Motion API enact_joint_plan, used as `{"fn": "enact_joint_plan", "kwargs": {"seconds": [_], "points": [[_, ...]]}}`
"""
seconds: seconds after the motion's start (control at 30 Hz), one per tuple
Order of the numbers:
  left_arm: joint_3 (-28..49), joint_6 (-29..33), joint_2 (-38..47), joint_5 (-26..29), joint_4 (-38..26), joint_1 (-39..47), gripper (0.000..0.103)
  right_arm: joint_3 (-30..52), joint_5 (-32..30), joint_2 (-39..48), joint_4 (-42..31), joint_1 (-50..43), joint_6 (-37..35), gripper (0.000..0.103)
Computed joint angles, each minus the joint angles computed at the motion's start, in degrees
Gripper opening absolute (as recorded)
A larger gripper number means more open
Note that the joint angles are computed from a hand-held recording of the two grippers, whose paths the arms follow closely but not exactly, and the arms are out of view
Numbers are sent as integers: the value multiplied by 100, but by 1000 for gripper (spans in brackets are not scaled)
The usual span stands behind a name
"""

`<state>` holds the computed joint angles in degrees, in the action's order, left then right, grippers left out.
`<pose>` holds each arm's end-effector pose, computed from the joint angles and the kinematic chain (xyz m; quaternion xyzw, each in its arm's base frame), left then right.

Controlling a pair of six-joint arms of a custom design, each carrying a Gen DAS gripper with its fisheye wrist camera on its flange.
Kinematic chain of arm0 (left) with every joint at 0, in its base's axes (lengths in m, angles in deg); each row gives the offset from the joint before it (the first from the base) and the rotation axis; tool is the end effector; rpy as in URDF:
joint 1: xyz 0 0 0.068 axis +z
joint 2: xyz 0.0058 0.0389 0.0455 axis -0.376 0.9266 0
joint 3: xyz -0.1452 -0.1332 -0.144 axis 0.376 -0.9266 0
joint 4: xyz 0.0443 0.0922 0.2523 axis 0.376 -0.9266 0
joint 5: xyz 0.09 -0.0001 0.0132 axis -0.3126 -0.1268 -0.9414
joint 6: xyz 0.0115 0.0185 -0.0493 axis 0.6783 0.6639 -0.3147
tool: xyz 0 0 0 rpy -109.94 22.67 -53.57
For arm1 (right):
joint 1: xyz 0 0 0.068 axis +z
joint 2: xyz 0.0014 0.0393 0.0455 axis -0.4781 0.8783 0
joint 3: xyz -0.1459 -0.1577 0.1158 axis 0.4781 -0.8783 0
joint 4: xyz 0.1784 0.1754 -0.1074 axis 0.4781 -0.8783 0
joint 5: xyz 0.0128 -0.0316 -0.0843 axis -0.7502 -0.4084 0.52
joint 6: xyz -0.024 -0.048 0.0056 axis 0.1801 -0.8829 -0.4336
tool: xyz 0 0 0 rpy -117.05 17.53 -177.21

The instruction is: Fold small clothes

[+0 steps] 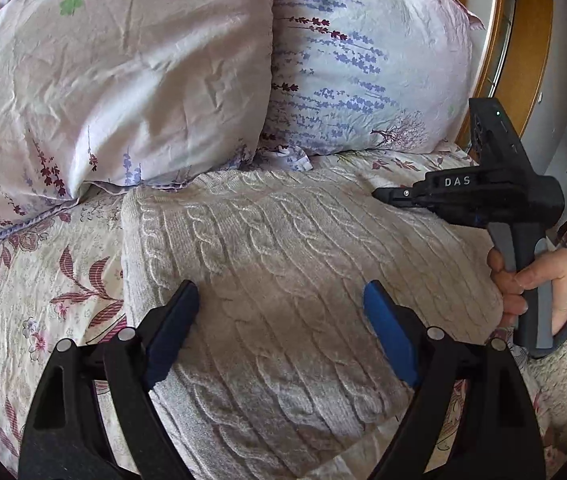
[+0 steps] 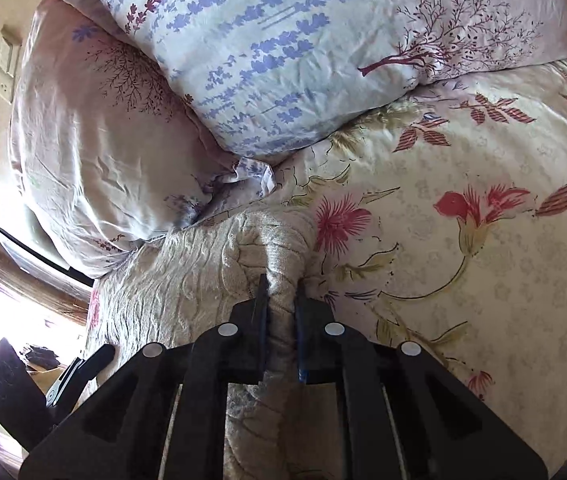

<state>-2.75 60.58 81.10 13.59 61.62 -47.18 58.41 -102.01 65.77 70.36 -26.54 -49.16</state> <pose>0.1735 -0.0763 0.1524 0.0709 0.9090 -0.0753 0.4037 0.3185 0.0353 0.1240 -0.0708 0.8992 0.3650 0.2305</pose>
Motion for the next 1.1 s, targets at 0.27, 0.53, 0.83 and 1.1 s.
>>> {"fn": "enact_joint_plan", "kwargs": {"seconds": [0.27,0.53,0.83,1.1], "points": [[-549,590,-1967,127,-1296,493,88,-750,-841,-1290,-1650,-1068,-1704,47],[-420,78,-355,20,-550,647,91,-1131,486,-1445,-540,-327,-651,13],[-790,-316,-2756,-846,-2495,221,89,-2508,-468,-4362,-1693,-766,-1909,16],[-922,-388,-2257,-690,-2106,559,94,-2786,853,-4091,-1125,114,-1395,16]]}}
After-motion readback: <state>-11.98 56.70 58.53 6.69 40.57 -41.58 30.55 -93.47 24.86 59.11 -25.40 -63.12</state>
